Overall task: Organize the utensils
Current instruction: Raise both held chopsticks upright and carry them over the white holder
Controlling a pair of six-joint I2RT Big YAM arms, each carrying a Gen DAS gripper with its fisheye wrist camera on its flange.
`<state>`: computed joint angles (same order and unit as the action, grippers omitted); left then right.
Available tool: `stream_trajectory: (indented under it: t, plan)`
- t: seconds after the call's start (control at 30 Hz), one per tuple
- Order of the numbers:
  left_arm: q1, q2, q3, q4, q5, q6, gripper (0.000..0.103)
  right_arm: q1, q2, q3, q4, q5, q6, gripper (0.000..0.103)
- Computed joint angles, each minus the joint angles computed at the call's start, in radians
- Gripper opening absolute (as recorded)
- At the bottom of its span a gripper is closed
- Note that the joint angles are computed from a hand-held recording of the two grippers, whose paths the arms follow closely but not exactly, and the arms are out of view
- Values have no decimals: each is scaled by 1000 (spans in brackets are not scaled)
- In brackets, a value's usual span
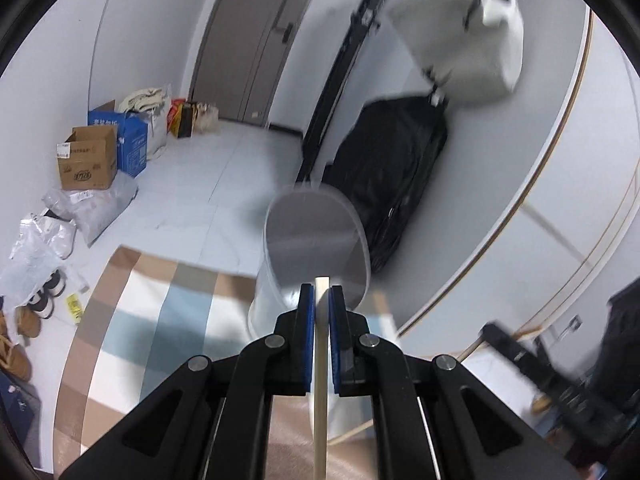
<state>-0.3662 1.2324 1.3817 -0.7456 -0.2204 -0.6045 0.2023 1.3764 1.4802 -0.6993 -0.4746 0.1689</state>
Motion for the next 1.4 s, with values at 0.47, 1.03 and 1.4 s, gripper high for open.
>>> stream_trajectory:
  t: [0.47,1.03,1.4]
  plan:
    - [87,47,98,197,10,66,2,33,76,228,-72,-9,-63,3]
    - [181,224,262,340,-30,169,3,106,432,862,-236,7,-120,3]
    - [192,262,203,452,-60,185,3,123,529,947,-271,16,-128,3]
